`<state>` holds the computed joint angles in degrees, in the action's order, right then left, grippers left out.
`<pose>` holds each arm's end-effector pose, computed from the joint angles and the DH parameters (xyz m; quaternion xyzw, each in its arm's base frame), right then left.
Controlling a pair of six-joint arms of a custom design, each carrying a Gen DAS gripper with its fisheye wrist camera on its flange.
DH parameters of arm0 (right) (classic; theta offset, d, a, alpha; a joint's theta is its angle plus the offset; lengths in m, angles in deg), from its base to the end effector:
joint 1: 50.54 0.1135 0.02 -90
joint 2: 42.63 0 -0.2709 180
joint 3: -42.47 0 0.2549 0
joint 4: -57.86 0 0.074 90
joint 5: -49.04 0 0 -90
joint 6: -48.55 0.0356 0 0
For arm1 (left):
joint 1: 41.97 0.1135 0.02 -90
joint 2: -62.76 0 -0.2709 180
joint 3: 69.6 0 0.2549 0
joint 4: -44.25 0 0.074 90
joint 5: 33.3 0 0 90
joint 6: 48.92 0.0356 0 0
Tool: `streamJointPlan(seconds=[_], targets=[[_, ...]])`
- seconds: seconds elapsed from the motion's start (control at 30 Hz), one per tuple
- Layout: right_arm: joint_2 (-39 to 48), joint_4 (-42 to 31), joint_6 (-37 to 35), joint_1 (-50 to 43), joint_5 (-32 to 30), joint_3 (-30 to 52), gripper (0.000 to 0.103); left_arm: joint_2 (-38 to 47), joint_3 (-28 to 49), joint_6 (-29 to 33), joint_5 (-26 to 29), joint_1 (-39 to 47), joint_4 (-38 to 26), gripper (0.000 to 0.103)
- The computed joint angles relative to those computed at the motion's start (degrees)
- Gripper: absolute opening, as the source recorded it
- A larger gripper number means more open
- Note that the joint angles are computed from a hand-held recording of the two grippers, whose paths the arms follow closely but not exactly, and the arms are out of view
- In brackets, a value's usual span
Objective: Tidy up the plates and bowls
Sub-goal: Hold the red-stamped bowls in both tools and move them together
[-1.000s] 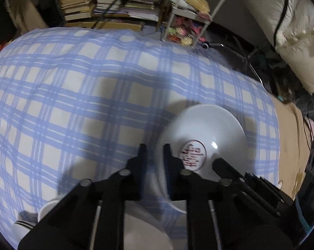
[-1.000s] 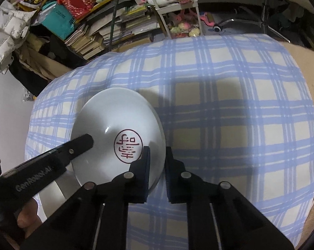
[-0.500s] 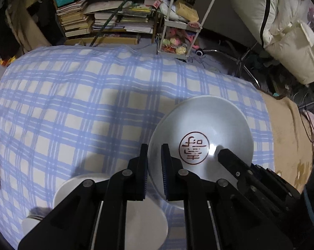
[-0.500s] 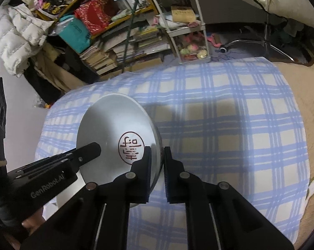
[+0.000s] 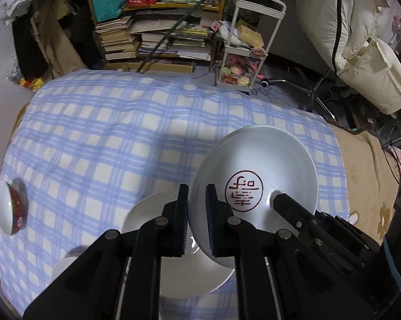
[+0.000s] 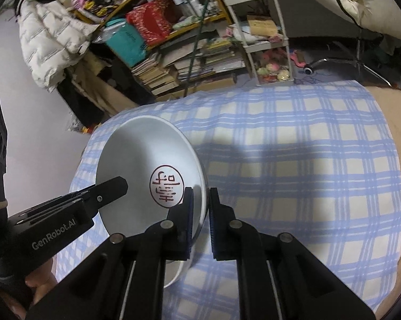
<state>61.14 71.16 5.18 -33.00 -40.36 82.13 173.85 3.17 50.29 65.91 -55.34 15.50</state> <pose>0.2528 0.0795 0.0624 0.2383 0.9114 0.1740 0.2868 0.3489 -0.0888 0.1077 0.2069 0.9549 -0.0858 0.1951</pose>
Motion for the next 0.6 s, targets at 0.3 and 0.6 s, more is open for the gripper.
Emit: streamJointPlan(seconds=[0.3, 0.6], targets=[[-1.3, -4.7, 0.1, 7.2, 1.8, 2.2, 0.012, -4.8, -6.9, 1.6, 0.3, 5.8, 2.2, 0.012], [-0.7, -6.8, 0.7, 11.7, 3.0, 3.9, 0.012, -6.3, -12.3, 1.8, 2.1, 11.3, 4.3, 0.012]])
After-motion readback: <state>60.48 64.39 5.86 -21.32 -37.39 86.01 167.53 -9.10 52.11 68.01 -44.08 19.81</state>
